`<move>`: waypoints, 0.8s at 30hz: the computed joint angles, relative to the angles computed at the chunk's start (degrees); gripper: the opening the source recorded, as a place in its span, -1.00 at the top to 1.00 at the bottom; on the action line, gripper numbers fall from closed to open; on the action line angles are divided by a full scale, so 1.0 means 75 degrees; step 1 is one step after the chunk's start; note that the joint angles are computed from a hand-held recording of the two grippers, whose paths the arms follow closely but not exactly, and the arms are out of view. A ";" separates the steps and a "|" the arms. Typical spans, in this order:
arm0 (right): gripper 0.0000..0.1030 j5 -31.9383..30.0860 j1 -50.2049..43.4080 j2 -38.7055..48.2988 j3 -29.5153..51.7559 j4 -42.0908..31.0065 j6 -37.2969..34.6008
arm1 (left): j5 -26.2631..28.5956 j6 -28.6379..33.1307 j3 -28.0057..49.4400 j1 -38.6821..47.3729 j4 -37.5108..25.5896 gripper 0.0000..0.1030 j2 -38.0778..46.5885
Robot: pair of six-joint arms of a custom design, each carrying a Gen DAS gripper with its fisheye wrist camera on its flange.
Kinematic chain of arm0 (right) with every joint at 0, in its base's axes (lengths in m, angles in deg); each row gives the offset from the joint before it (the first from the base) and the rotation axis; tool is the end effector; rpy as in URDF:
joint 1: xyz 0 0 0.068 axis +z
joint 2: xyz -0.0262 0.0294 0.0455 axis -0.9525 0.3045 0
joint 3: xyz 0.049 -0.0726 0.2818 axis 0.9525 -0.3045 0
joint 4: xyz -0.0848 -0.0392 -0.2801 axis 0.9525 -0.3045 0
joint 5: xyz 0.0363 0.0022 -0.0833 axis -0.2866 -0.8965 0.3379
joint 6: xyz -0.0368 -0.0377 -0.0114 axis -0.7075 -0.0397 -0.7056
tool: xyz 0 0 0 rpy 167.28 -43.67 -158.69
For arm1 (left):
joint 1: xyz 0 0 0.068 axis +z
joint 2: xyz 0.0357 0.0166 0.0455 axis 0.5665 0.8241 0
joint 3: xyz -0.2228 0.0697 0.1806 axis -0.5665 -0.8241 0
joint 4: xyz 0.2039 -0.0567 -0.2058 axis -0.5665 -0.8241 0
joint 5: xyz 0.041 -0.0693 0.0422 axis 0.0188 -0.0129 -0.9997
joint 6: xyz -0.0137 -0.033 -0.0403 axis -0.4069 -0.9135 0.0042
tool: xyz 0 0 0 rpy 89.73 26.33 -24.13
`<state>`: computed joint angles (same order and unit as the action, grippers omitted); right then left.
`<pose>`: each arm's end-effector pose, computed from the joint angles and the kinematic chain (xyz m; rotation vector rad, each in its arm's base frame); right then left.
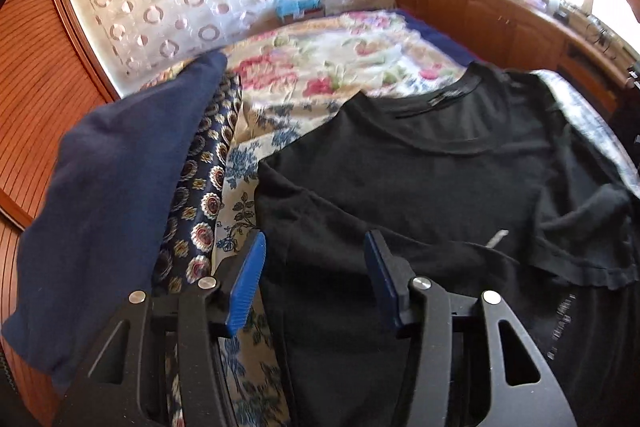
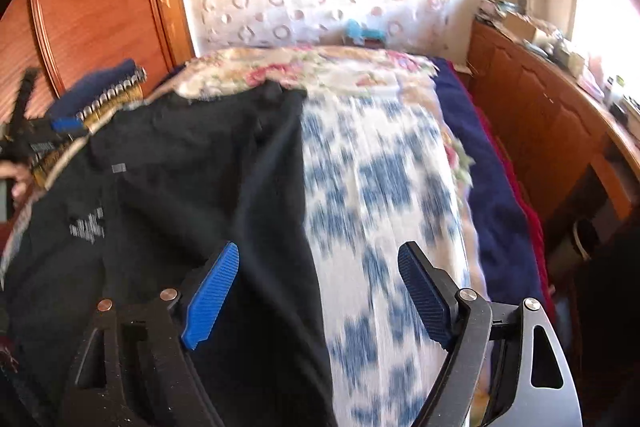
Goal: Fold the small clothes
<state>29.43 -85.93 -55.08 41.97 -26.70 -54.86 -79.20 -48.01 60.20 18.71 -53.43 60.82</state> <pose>0.1259 -0.0229 0.1330 0.0321 2.2408 0.0484 0.3206 -0.0908 0.1012 0.6505 2.4049 -0.0169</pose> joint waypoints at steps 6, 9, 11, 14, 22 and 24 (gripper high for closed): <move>-0.62 0.0164 0.0496 0.4056 0.1010 0.3137 0.0099 | -0.0318 -0.0043 0.0579 0.0062 -0.0072 0.13 0.0899; -0.62 0.0237 0.0666 0.5581 0.1523 0.4004 0.0061 | -0.0174 -0.0220 0.0722 0.0179 -0.0147 0.03 0.1003; -0.62 0.0115 0.0632 0.6499 0.1914 0.4328 -0.0011 | -0.0098 -0.0252 0.0788 0.0216 -0.0154 0.01 0.1062; -0.61 -0.0105 0.0541 0.7426 0.2385 0.4493 -0.0186 | 0.0065 -0.0376 0.0884 0.0283 -0.0221 0.01 0.1121; -0.55 0.0295 0.0967 0.8314 0.3091 0.4467 -0.0319 | 0.0300 -0.0226 0.0382 0.0296 0.0207 0.87 0.0630; -0.55 0.0364 0.1024 0.8336 0.3177 0.4379 -0.0375 | 0.0470 -0.0328 0.0079 0.0375 0.0436 0.88 0.0170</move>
<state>32.16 -78.25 7.45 65.80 6.14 -57.67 -75.67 -50.47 60.79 21.52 -50.16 62.10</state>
